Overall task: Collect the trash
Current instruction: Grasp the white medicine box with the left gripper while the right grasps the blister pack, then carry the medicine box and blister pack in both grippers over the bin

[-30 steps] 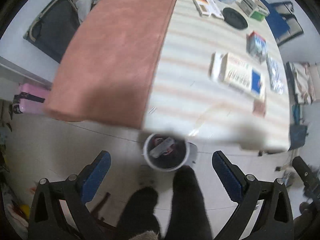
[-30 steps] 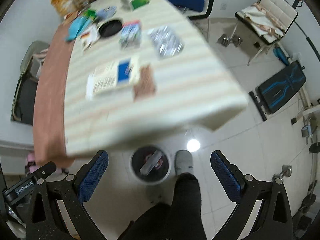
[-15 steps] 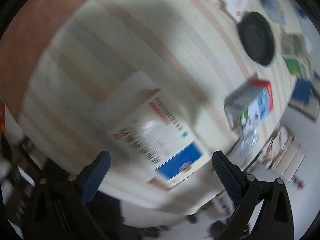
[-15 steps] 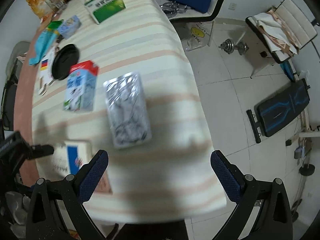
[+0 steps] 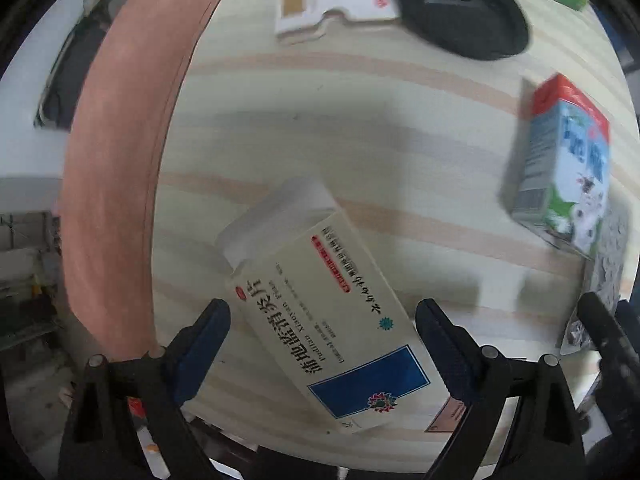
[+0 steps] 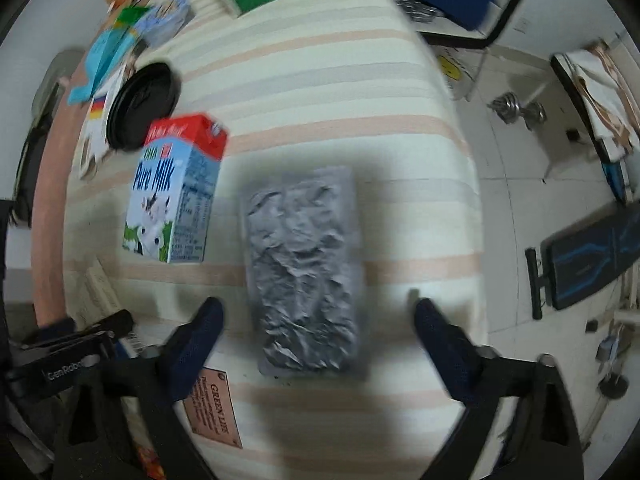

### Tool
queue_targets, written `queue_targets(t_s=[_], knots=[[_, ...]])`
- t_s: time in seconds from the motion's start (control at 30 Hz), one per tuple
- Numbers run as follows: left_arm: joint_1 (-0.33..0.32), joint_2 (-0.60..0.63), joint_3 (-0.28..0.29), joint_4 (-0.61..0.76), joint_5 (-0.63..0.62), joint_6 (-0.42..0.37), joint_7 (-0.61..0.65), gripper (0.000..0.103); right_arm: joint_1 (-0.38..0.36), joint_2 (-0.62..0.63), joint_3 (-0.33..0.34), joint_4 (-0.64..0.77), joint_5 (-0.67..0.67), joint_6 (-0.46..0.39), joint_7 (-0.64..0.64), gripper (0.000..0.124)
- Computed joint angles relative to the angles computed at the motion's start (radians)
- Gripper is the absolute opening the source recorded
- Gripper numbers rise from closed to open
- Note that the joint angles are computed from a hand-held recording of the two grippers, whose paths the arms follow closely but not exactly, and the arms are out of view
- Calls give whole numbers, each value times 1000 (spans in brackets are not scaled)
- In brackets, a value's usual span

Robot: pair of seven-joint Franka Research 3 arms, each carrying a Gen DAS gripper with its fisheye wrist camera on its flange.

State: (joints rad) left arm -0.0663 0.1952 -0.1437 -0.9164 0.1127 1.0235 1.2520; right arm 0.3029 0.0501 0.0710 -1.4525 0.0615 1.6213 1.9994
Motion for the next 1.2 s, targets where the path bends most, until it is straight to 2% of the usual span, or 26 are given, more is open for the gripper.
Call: queue_targets(t_s=[0.07, 0.1, 0.13, 0.17, 0.2, 0.27, 0.33, 0.53, 0.63, 0.8, 0.9, 1.03, 1.2], knots=[[32, -37, 14, -68, -82, 29, -72, 94, 25, 1, 17, 6, -100, -6, -19, 67], [48, -66, 21, -114, -117, 53, -104, 94, 29, -11, 18, -8, -110, 7, -25, 58], [62, -104, 28, -172, -151, 87, -131, 90, 28, -25, 16, -26, -104, 17, -25, 53], [76, -146, 35, -232, -191, 131, -145, 80, 24, -38, 13, -41, -89, 22, -25, 53], [80, -172, 37, -265, -199, 150, -141, 80, 20, -48, 12, -52, -80, 26, -24, 53], [70, -198, 30, -294, -166, 165, -105, 80, 11, -74, 8, -81, -57, 37, -26, 50], [53, -208, 19, -306, -135, 181, -63, 80, 2, -106, 10, -106, -53, 69, -25, 32], [17, -283, 9, -370, -59, 231, 33, 80, -25, -162, 4, -143, 41, 107, -50, 12], [-1, -273, -3, -351, -41, 237, 33, 80, -38, -188, -1, -174, 99, 146, -48, 6], [-13, -292, -4, -349, -35, 236, 50, 80, -40, -215, 22, -189, 72, 173, -22, 6], [-21, -340, 0, -388, -41, 245, 53, 80, -37, -230, 33, -187, 50, 174, -7, 6], [-16, -322, 8, -339, -38, 243, 82, 80, -29, -256, 52, -190, 13, 171, 13, 6], [-9, -385, 28, -350, -67, 241, 123, 80, -17, -302, 80, -207, -19, 161, 57, 6]])
